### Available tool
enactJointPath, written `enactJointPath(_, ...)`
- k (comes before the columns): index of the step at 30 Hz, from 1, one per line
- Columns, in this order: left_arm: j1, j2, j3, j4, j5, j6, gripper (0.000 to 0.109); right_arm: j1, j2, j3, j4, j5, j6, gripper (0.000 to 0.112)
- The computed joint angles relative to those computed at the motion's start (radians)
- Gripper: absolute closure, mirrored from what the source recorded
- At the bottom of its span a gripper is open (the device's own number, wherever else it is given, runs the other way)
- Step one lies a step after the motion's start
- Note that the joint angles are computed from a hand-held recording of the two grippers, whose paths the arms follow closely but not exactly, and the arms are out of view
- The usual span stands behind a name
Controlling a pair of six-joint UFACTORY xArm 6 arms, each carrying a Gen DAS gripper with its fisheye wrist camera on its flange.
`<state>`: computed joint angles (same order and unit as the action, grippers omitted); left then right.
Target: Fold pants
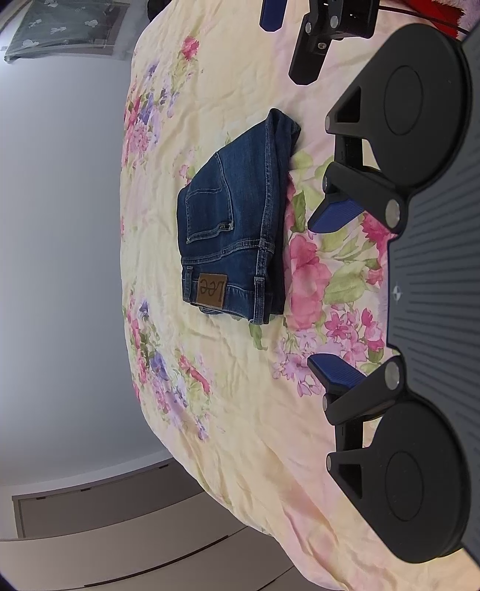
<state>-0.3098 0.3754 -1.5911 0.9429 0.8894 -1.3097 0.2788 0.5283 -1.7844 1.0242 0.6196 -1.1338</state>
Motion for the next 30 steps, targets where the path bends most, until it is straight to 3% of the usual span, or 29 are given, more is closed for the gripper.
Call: enactJointPath(30, -0.008, 0.004, -0.011, -0.005, 0.007, 0.004, 0.021, -0.001, -0.005, 0.007, -0.002, -0.003, -0.001, 0.031)
